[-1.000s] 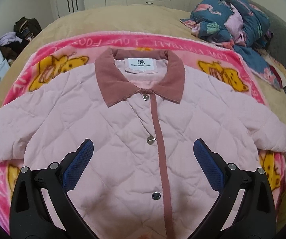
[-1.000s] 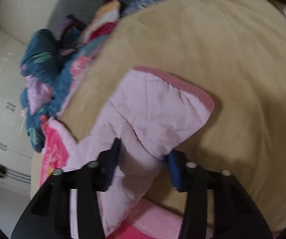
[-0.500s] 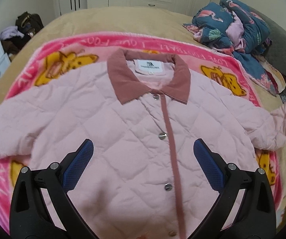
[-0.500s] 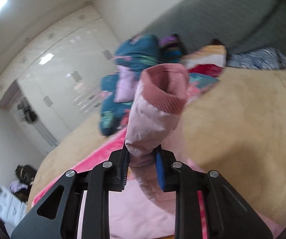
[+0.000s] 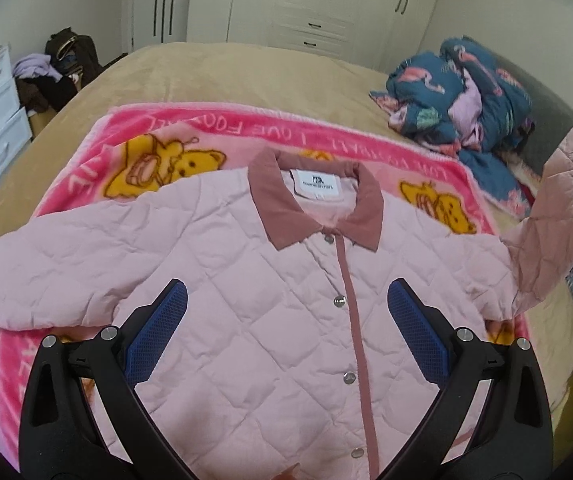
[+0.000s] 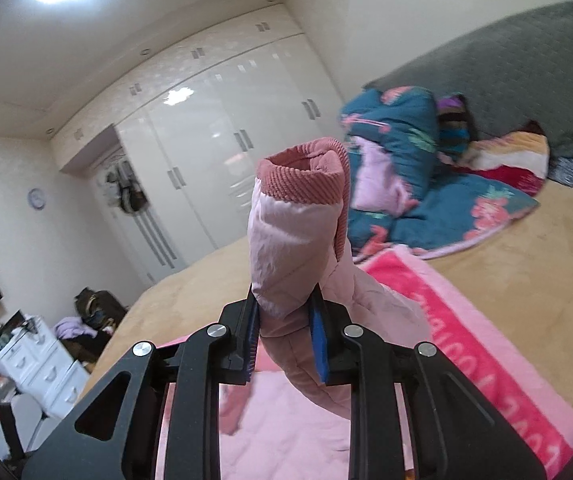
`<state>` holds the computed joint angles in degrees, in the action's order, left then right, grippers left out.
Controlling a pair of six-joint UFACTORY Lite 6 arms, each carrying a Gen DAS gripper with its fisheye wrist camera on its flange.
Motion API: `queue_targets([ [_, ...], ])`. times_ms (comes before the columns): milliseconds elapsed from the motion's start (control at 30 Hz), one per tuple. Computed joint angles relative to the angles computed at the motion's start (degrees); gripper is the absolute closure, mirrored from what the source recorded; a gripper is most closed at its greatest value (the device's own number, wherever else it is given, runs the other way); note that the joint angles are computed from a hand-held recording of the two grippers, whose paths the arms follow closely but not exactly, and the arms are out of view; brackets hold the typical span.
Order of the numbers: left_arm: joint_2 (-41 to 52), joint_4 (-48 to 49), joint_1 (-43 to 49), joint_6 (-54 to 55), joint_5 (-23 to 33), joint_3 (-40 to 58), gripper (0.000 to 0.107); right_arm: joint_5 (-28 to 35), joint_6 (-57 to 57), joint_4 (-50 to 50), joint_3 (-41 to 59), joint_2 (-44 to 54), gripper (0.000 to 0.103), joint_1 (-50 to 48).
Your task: Fold large clothes
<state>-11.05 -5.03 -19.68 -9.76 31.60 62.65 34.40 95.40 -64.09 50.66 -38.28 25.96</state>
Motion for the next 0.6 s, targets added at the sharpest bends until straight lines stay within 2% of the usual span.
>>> queue_targets([
  [67, -0.7, -2.0, 1.6, 2.2, 0.3, 0.0, 0.013, 4.0, 4.1, -4.4, 4.0, 4.5, 0.082, 6.4],
  [200, -2.3, -7.8, 5.0, 7.8, 1.6, -0.6, 0.013, 7.1, 9.3, -8.8, 8.0, 10.2, 0.082, 13.9],
  [400, -3.5, -15.8, 10.7, 15.5, 2.1, -3.3, 0.013, 7.3, 15.4, -12.8, 14.0, 21.3, 0.082, 22.2],
  [467, -3.4, -21.8, 14.3, 20.3, 2.7, -4.7, 0.013, 7.1, 18.8, -14.9, 14.4, 23.9, 0.082, 24.5],
  [600, -2.9, -26.3, 18.7, 24.4, 3.8, -5.7, 0.013, 4.4, 26.5, -19.2, 15.3, 29.8, 0.082, 26.6],
])
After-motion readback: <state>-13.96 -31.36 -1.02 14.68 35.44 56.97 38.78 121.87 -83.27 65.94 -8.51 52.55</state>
